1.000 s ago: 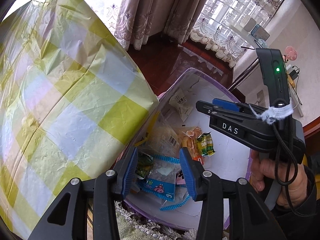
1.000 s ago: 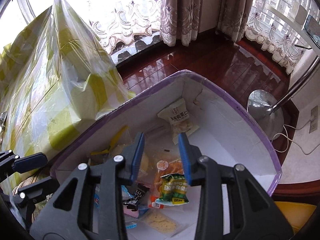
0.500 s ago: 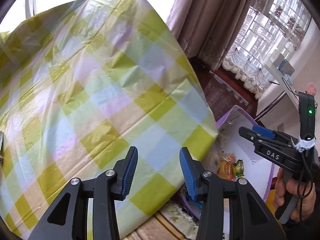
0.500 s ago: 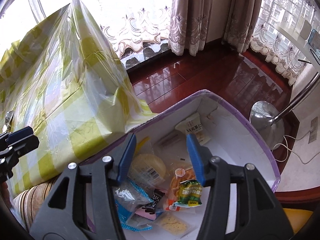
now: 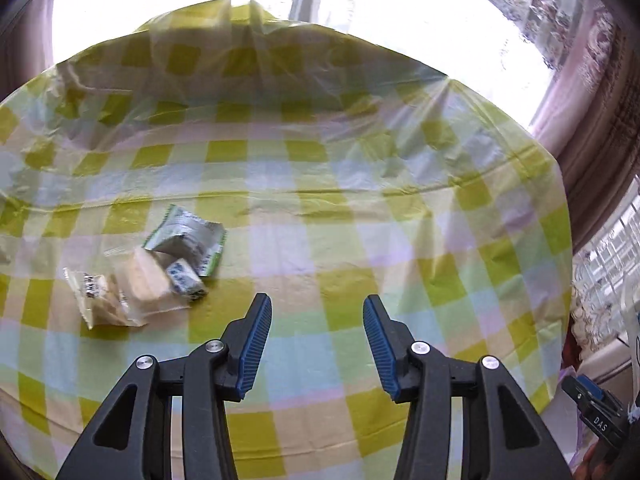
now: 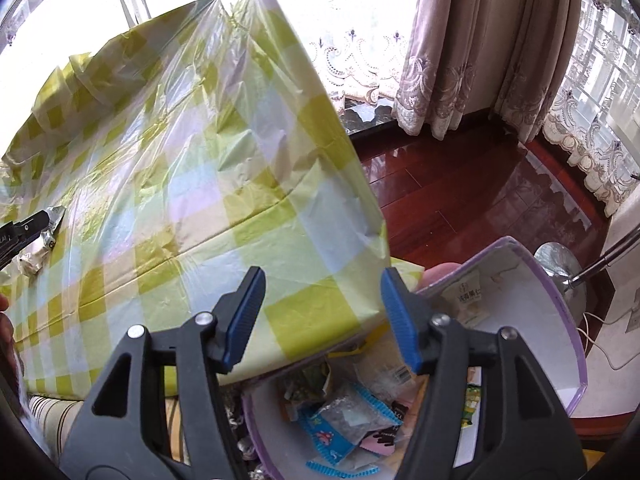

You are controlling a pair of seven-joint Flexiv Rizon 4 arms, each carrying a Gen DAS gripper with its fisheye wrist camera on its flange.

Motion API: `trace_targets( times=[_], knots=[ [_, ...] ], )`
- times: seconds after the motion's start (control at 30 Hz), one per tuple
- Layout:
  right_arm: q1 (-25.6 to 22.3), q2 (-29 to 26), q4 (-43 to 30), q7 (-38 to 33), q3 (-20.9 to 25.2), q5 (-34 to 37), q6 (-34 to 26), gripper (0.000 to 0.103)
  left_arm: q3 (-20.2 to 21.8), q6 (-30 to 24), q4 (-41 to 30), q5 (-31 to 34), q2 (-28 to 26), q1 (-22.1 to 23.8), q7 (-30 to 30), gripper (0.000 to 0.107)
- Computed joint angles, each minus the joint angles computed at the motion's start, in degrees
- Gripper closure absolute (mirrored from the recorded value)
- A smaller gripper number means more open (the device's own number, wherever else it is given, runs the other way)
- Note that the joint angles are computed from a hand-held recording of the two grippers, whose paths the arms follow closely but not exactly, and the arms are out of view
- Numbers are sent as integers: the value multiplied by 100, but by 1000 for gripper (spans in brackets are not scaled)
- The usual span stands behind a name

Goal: Organize snacks
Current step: 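Move both open tools back over the table, then grasp the white bread packet with red print with the left tool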

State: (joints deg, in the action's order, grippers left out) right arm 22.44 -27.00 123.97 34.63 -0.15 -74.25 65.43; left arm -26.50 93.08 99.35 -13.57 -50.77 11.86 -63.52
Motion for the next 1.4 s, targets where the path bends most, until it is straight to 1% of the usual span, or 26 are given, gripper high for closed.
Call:
trace_targets(
  times=[0.07, 0.17, 0.27, 0.3, 0.4, 0.53, 0.6, 0.63, 0.67, 0.7, 0.73, 0.77, 0.83, 0.9, 0.97, 1.1, 1.17, 1.3, 1.4],
  knots=[
    [57, -134, -227, -165, 15, 59, -5, 39, 194, 121, -114, -178, -37, 37, -240, 57],
    [163, -327, -550, -347, -30, 111, 61, 39, 364, 217, -240, -333, -90, 180, -564, 55],
    [280, -527, -888, -538, -116, 172, 157, 38, 543, 267, -350, -359, -160, 263, -780, 49],
    [330, -589, -1002, -572, -156, 174, 193, 38, 554, 298, -338, -352, -179, 323, -837, 46],
    [508, -818, -1407, -736, -270, 219, 230, 37, 562, 192, -440, -365, -312, 455, -975, 45],
    [722, -1115, -1886, -918, -413, 352, 341, 36, 489, -191, -633, -398, -506, 596, -938, 45],
    [830, -1253, -2097, -1044, -472, 463, 408, 35, 265, -421, -710, -492, -643, 765, -824, 45],
    [887, -1326, -2205, -1123, -506, 520, 435, 35, 181, -370, -681, -693, -672, 790, -618, 45],
    [934, -1402, -2318, -1258, -516, 619, 445, 35, 284, -309, -719, -519, -675, 731, -741, 45],
    [974, -1482, -2435, -1426, -514, 748, 452, 35, 393, -411, -796, -350, -671, 680, -899, 45],
    [1018, -1563, -2555, -1589, -516, 888, 461, 35, 315, -361, -777, -555, -686, 688, -686, 45],
    [1065, -1624, -2643, -1720, -530, 1008, 483, 35, 297, -352, -786, -564, -696, 691, -651, 45],
    [1147, -1769, -2838, -2004, -548, 1257, 529, 35, 414, -331, -816, -553, -687, 595, -604, 47],
    [1216, -1935, -3068, -2324, -538, 1532, 556, 34, 668, -307, -839, -535, -650, 410, -615, 60],
    [1265, -2108, -3318, -2664, -497, 1810, 560, 34, 904, -311, -856, -530, -612, 238, -659, 69],
    [1361, -2434, -3821, -3318, -413, 2282, 502, 34, 988, -282, -854, -482, -604, 172, -608, 70],
    [1395, -2598, -4079, -3592, -368, 2511, 490, 34, 894, -235, -783, -479, -590, 251, -583, 72],
    [1434, -2944, -4628, -4105, -283, 2918, 531, 34, 535, -155, -616, -479, -589, 556, -522, 73],
    [1443, -3220, -5054, -4459, -234, 3188, 600, 34, 365, -142, -522, -480, -579, 711, -506, 73]
  ],
)
